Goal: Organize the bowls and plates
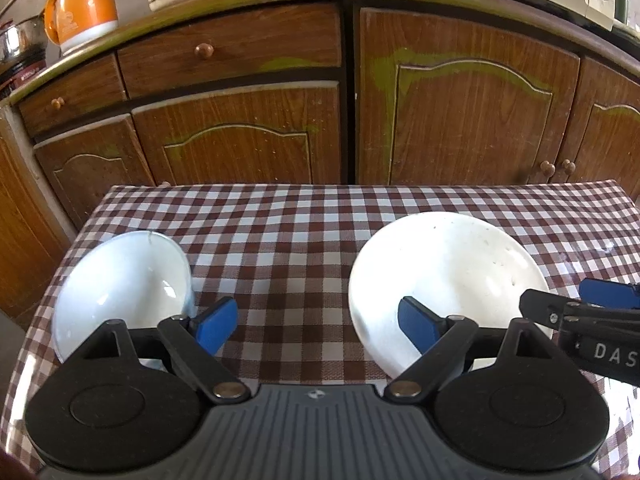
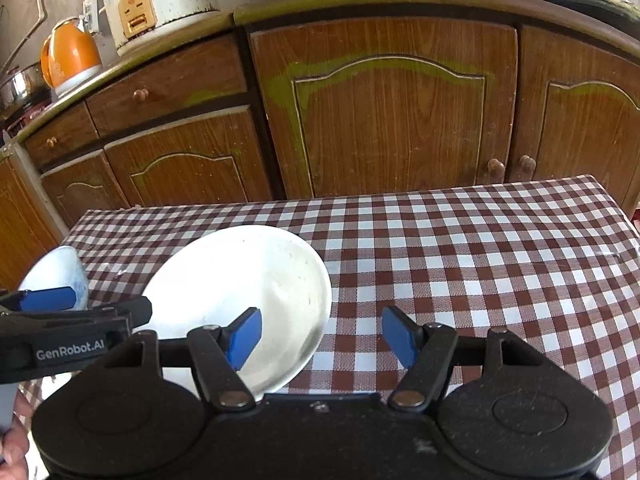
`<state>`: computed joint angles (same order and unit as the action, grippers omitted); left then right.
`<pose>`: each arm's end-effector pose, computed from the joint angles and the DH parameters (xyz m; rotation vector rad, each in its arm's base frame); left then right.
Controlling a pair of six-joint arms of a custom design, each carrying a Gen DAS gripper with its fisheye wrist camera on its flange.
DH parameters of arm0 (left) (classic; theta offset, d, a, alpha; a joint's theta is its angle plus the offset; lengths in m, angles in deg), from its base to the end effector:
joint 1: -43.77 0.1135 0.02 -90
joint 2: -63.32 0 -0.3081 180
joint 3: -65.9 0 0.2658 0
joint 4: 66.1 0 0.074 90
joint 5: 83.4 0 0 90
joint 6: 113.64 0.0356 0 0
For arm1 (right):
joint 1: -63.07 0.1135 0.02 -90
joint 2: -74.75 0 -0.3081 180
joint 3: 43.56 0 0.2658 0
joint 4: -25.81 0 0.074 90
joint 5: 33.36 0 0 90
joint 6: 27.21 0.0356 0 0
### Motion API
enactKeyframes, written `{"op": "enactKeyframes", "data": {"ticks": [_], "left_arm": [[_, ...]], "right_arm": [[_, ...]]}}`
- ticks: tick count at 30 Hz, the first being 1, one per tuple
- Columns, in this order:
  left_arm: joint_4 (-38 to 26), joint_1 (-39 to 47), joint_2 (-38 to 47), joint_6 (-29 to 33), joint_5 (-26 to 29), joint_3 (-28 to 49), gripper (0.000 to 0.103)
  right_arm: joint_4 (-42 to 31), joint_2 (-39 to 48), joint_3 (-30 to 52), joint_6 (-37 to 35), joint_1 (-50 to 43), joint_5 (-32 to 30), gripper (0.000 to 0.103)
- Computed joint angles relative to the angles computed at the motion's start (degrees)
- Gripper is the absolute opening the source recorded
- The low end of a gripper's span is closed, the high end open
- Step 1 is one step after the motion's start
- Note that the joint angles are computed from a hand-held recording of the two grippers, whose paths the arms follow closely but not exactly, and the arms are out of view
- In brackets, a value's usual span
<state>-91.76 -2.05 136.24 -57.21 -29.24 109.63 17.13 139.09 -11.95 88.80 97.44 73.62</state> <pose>0.1688 -0.1438 0.1943 0.0111 2.2977 0.1063 0.1637 0.0994 0.1760 -0.0129 2.2652 0.2214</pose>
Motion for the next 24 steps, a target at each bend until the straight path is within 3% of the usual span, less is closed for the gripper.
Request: {"op": "enactKeyframes", "data": {"ticks": [7, 15, 20, 24], "left_arm": [[5.45, 2.54, 2.50, 3.73, 2.65, -0.65, 0.089], [13.87, 6.17, 5.73, 6.89, 7.06, -2.48, 0.080], [17.95, 7.49, 9.23, 8.38, 8.74, -3.20, 0.063], [22.41, 10.51, 9.77, 8.64, 13.71, -4.99, 0.062]], "right_arm": [[4.85, 5.85, 0.39, -1.33, -0.36, 0.24, 0.080], [11.07, 13.03, 0.83, -1.26, -1.18, -0.14, 0.080], [15.25, 17.27, 0.71, -1.31, -3.31, -2.53, 0.079], [19.34, 20.26, 0.45, -2.20, -3.62, -2.84, 0.075]]}}
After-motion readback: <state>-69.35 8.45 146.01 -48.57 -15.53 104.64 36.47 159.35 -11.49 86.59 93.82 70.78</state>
